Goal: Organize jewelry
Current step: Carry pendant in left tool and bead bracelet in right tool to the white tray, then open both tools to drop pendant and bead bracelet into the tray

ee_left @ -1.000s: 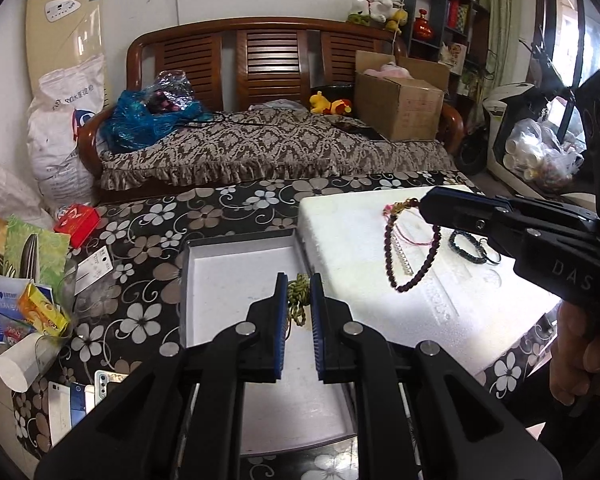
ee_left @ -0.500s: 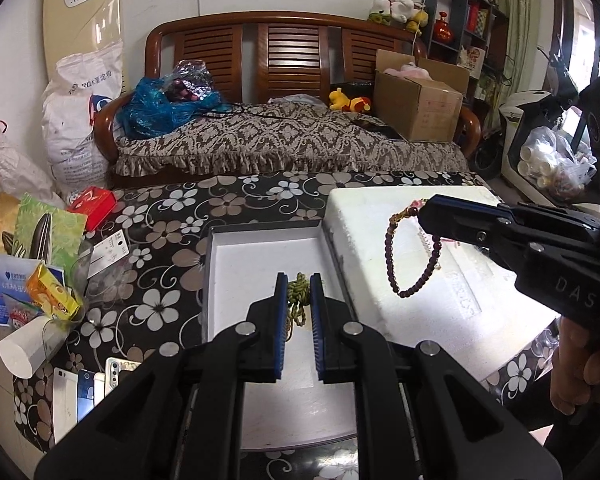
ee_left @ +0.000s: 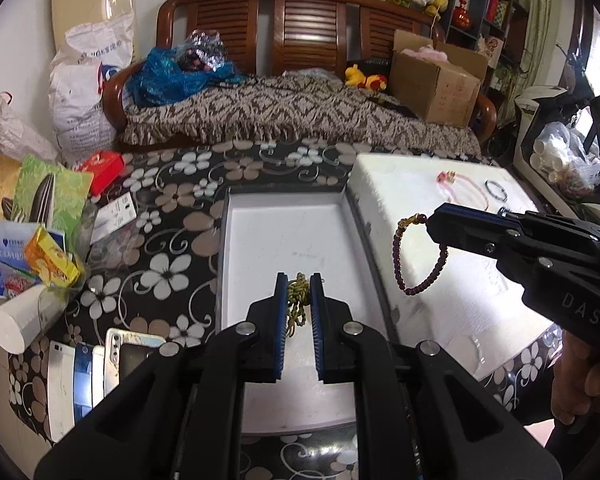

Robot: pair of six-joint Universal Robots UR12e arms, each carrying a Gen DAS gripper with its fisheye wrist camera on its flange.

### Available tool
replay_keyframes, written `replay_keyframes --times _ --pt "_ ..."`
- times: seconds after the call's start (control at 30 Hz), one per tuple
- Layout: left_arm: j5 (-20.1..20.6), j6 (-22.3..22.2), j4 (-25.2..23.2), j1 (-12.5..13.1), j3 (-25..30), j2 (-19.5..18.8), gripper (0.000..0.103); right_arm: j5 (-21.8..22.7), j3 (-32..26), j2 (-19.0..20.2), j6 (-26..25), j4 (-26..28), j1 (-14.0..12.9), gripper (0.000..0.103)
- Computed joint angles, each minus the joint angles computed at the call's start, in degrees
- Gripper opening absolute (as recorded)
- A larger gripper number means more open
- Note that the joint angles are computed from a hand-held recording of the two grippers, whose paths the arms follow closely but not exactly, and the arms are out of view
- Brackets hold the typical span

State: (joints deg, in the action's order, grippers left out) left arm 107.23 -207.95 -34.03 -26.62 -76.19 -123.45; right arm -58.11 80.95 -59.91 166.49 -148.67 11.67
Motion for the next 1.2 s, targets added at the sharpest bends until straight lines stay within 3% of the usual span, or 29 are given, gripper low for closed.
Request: replay_keyframes --times 0.17,0.47,0.73,0.93,1.2 --pt "-3.3 -1.6 -3.0 0.8 -0.6 0.1 0.011 -2.0 -0.4 0.8 -1.0 3.3 1.2 0.005" --pt "-8.0 -2.8 -9.0 1.6 0.0 -0.7 0.011 -9.6 -3.0 3.0 -2.8 11.9 3.7 0.005" --pt "-7.6 -4.2 -13.4 1.6 0.9 -1.1 0.015 -14.0 -3.4 3.4 -5.1 15.1 4.8 0.006" --pt "-6.6 -4.4 -13.8 1.5 1.0 -1.1 0.035 -14.1 -3.4 3.5 -4.9 15.9 4.7 0.019" --pt "-5.4 -5.8 -12.9 1.6 0.6 -0.6 0.036 -12.0 -2.6 2.7 -4.0 13.9 4.0 0.021"
